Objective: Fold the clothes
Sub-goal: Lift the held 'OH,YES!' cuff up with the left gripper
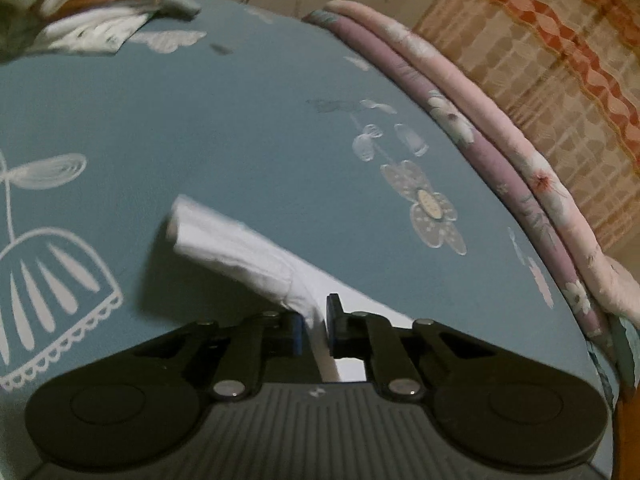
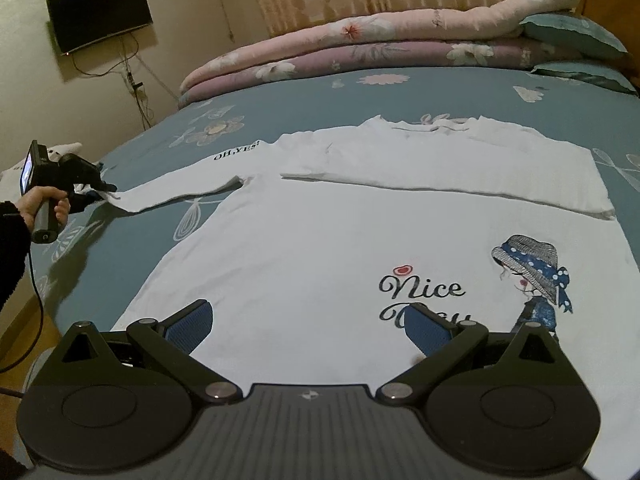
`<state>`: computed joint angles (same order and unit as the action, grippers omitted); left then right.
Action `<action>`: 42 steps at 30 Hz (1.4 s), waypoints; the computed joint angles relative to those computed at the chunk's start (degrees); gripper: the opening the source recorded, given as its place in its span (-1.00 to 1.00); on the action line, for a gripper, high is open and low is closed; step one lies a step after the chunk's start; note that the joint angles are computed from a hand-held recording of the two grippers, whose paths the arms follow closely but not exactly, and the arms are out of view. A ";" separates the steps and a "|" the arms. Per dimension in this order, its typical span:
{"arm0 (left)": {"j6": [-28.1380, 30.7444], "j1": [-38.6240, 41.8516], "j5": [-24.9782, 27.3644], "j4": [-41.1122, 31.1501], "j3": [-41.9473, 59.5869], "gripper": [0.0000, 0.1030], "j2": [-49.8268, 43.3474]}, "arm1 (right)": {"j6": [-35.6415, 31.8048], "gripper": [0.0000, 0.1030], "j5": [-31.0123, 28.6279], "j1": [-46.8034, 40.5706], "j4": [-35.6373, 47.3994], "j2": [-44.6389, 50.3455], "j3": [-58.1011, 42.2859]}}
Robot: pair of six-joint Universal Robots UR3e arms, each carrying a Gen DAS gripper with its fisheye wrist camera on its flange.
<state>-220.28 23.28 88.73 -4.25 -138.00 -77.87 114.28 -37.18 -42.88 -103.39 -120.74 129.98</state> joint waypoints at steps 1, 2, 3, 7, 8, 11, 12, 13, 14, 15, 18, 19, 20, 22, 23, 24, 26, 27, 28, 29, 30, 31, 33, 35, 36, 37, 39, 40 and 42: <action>0.13 -0.92 0.72 -0.68 1.40 -0.87 -0.38 | -0.46 1.00 0.29 -0.48 0.86 0.18 -0.23; 0.16 -1.79 1.27 -1.34 2.82 -0.88 -0.80 | -0.95 1.00 0.61 -0.99 1.79 0.35 -0.47; 0.04 -2.61 1.60 -1.94 4.24 -0.89 -1.26 | -1.42 1.00 0.81 -1.49 2.53 0.40 -0.62; -0.04 -6.76 4.39 -3.34 10.99 -0.91 -5.35 | -3.77 1.00 1.50 -3.45 5.68 0.51 -1.26; -0.01 -7.55 4.62 -3.57 12.07 -0.91 -5.83 | -4.61 1.00 1.73 -4.04 6.80 0.47 -1.46; -0.06 -10.29 5.95 -4.67 15.70 -0.91 -7.46 | -6.61 1.00 2.48 -5.55 9.58 0.96 -2.12; -0.29 -11.13 6.15 -4.91 16.78 -0.91 -7.92 | -7.08 1.00 2.67 -5.92 10.22 1.18 -2.31; -0.72 -11.92 6.13 -4.95 17.73 -0.91 -8.31 | -7.60 1.00 2.88 -6.34 10.83 1.34 -2.43; -1.03 -12.76 6.16 -5.04 18.83 -0.91 -8.82 | -8.14 1.00 3.09 -6.73 11.38 1.49 -2.50; -1.18 -13.68 6.26 -5.23 20.11 -0.91 -9.46 | -8.81 1.00 3.31 -7.18 12.03 1.68 -2.60; -1.48 -16.53 6.53 -6.04 24.58 -0.91 -11.68 | -10.70 1.00 4.05 -8.55 13.81 2.75 -2.95; -1.46 -17.77 7.07 -6.71 26.77 -0.91 -12.80 | -11.31 1.00 4.29 -8.98 14.36 3.23 -3.08; -1.45 -18.88 7.55 -7.46 28.88 -0.91 -13.83 | -11.96 1.00 4.49 -9.41 14.91 3.73 -3.21; -1.32 -21.04 8.48 -9.09 33.37 -0.91 -16.08 | -13.33 1.00 4.87 -10.31 15.50 4.68 -3.12; -1.14 -22.11 8.96 -9.99 35.81 -0.91 -17.39 | -14.17 1.00 5.06 -10.77 15.57 5.06 -2.91; -0.92 -23.19 9.44 -10.87 38.21 -0.91 -18.74 | -14.95 1.00 5.22 -11.20 15.49 5.35 -2.65; -0.69 -25.51 10.46 -13.01 43.58 -0.91 -21.88 | -15.56 1.00 5.36 -11.80 13.94 5.37 -1.64; -0.59 -26.61 10.91 -14.16 46.32 -0.91 -23.48 | -15.86 1.00 5.46 -12.00 13.08 5.36 -1.11; -0.47 -27.65 11.32 -15.36 49.14 -0.91 -25.10 | -16.61 1.00 5.53 -12.32 12.86 5.52 -0.91; -0.41 -28.67 11.68 -16.60 52.06 -0.91 -26.81 | -17.23 1.00 5.57 -12.58 13.13 5.64 -0.94; -0.44 -29.67 11.99 -17.87 55.10 -0.91 -28.65 | -17.68 1.00 5.60 -12.77 13.44 5.73 -1.02; -0.45 -30.61 12.26 -19.22 58.26 -0.91 -30.52 | -18.13 1.00 5.64 -12.96 13.75 5.82 -1.09; -0.41 -32.34 13.02 -22.02 64.57 -0.91 -34.32 | -18.58 1.00 5.58 -13.22 13.60 5.41 -0.77; -0.48 -33.91 13.29 -24.95 71.31 -0.91 -38.34 | -19.40 1.00 5.47 -13.60 12.37 3.73 0.60; -0.50 -34.78 13.49 -26.54 74.83 -0.91 -40.32 | -20.11 1.00 5.48 -13.84 11.85 2.67 1.37; -0.43 -35.61 13.69 -28.16 78.43 -0.91 -42.30 | -21.31 1.00 5.44 -14.09 12.26 1.68 1.75; -0.09 -37.17 14.00 -31.42 85.77 -0.91 -46.31 | -24.13 1.00 5.34 -14.62 13.92 -0.24 2.14; -0.03 -37.93 13.99 -33.24 89.97 -0.91 -48.60 | -25.56 1.00 5.30 -14.89 14.79 -1.20 2.30; 0.29 -39.49 14.31 -37.62 99.60 -0.91 -53.76 | -28.03 1.00 5.10 -15.38 16.53 -2.70 2.39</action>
